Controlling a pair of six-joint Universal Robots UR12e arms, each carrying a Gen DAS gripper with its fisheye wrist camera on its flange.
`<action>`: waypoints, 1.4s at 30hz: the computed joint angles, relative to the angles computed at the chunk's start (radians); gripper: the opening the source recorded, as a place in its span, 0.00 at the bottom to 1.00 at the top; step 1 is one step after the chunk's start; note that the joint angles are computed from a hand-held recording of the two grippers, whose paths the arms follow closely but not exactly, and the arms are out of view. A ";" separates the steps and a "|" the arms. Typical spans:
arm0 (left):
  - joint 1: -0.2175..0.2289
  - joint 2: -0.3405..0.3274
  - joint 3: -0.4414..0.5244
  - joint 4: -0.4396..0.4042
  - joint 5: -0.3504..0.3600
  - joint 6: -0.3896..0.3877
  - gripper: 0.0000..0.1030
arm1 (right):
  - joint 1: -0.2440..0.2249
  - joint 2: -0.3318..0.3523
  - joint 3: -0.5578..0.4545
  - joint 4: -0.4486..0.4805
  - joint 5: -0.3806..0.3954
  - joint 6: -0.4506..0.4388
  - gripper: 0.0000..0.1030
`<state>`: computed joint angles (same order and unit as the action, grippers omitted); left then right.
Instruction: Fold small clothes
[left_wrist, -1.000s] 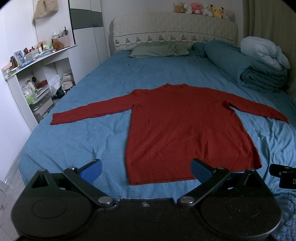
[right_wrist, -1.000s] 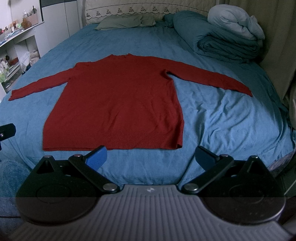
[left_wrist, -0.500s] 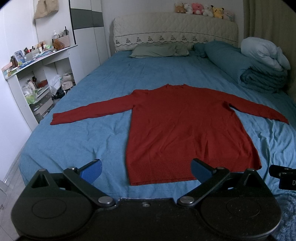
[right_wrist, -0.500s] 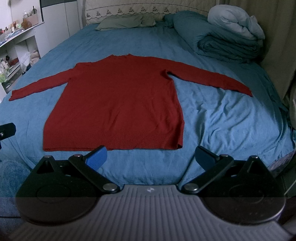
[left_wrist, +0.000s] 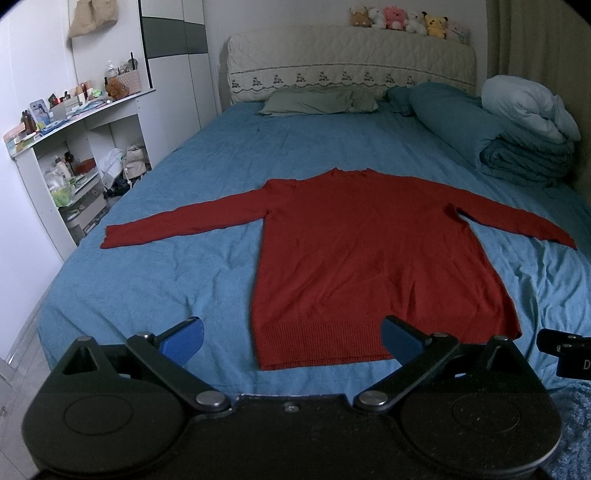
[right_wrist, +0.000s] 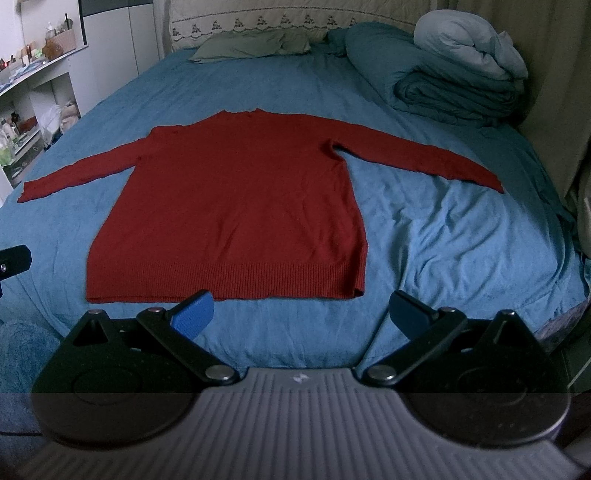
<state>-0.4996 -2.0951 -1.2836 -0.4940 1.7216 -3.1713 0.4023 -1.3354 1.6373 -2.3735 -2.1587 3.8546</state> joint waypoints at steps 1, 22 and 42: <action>0.000 0.000 0.000 0.000 -0.001 -0.001 1.00 | 0.000 0.000 0.000 0.000 0.000 0.000 1.00; 0.001 0.001 -0.001 -0.001 -0.002 -0.006 1.00 | 0.003 -0.001 -0.002 0.001 0.000 0.004 1.00; -0.021 -0.132 0.254 -0.035 -0.072 0.010 1.00 | -0.060 -0.011 -0.015 -0.075 -0.053 -0.050 1.00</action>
<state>-0.5210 -2.2267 -1.0293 -0.5292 1.6500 -3.1613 0.3420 -1.3464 1.6228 -2.4487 -2.2119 3.8047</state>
